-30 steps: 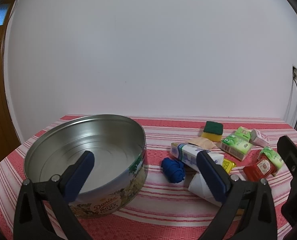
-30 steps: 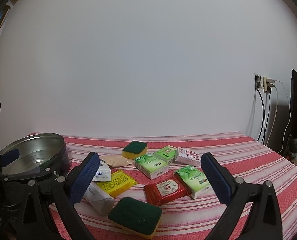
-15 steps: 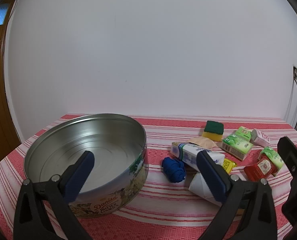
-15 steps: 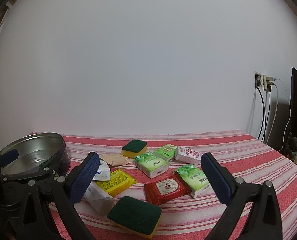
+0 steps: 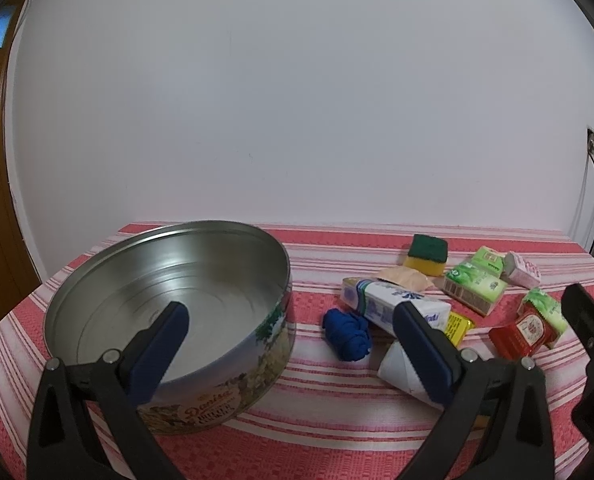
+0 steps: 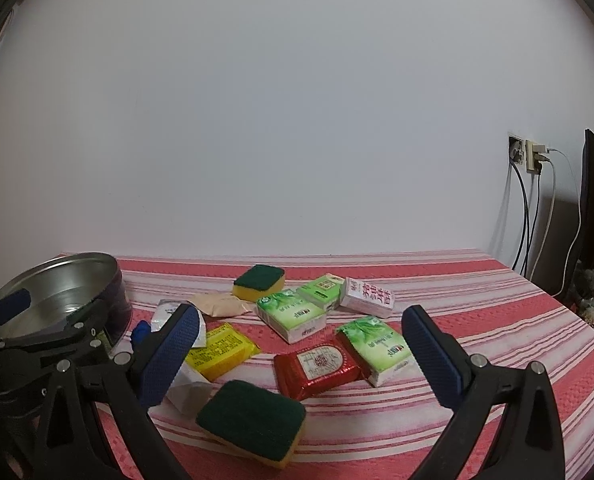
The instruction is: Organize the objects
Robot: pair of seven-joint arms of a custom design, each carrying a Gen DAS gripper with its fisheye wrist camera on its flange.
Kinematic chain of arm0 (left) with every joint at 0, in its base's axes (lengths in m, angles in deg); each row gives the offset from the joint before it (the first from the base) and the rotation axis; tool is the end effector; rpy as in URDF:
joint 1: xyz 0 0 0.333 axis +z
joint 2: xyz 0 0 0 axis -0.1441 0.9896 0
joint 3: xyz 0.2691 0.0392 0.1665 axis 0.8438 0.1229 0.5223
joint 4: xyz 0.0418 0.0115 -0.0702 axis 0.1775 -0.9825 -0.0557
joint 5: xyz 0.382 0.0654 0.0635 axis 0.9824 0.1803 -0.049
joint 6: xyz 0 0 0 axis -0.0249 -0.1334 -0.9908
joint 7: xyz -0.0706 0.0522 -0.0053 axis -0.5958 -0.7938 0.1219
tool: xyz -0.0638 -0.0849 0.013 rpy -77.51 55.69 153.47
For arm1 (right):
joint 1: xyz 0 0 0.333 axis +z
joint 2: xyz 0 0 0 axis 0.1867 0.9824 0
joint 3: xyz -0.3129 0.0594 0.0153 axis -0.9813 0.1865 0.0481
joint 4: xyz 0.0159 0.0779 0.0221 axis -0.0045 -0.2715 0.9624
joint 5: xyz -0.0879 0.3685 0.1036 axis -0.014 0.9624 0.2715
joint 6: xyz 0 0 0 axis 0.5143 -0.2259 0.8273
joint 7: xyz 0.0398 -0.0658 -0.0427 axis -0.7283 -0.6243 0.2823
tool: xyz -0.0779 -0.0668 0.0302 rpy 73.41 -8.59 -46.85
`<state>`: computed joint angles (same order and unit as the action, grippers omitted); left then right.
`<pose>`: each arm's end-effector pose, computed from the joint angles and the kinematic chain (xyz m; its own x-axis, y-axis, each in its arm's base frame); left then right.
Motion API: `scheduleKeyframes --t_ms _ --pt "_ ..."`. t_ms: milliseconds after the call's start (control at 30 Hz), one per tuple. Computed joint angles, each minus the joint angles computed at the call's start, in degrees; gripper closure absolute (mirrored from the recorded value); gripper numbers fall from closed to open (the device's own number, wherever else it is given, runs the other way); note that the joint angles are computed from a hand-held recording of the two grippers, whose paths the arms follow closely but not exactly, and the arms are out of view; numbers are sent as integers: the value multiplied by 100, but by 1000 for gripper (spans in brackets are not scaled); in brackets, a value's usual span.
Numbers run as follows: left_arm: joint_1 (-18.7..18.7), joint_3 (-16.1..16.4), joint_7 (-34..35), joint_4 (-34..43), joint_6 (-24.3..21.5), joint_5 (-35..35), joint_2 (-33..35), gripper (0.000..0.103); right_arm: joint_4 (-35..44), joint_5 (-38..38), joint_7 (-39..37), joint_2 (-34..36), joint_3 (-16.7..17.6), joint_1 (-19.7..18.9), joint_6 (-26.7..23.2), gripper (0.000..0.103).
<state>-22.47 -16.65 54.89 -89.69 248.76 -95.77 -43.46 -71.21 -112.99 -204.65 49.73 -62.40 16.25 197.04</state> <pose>0.5586 -0.2354 0.4207 -0.3655 -0.9299 -0.0410 -0.3627 0.1828 -0.9138 0.3707 0.1174 0.5132 -0.5311 -0.8473 0.0061 -0.2439 0.1460 -0.9588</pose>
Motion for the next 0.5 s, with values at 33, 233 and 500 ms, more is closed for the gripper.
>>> scheduleKeyframes --t_ms 33,233,500 --pt "-15 13 12 0 -11 -28 -5 0 -12 30 -47 -17 -28 8 16 0" --pt "92 -70 -114 10 -51 131 1 0 -163 412 -675 -200 -281 -3 392 0" --pt "766 -462 -1078 -132 -203 1330 -78 0 -391 1904 -2677 -345 -855 232 1170 1"
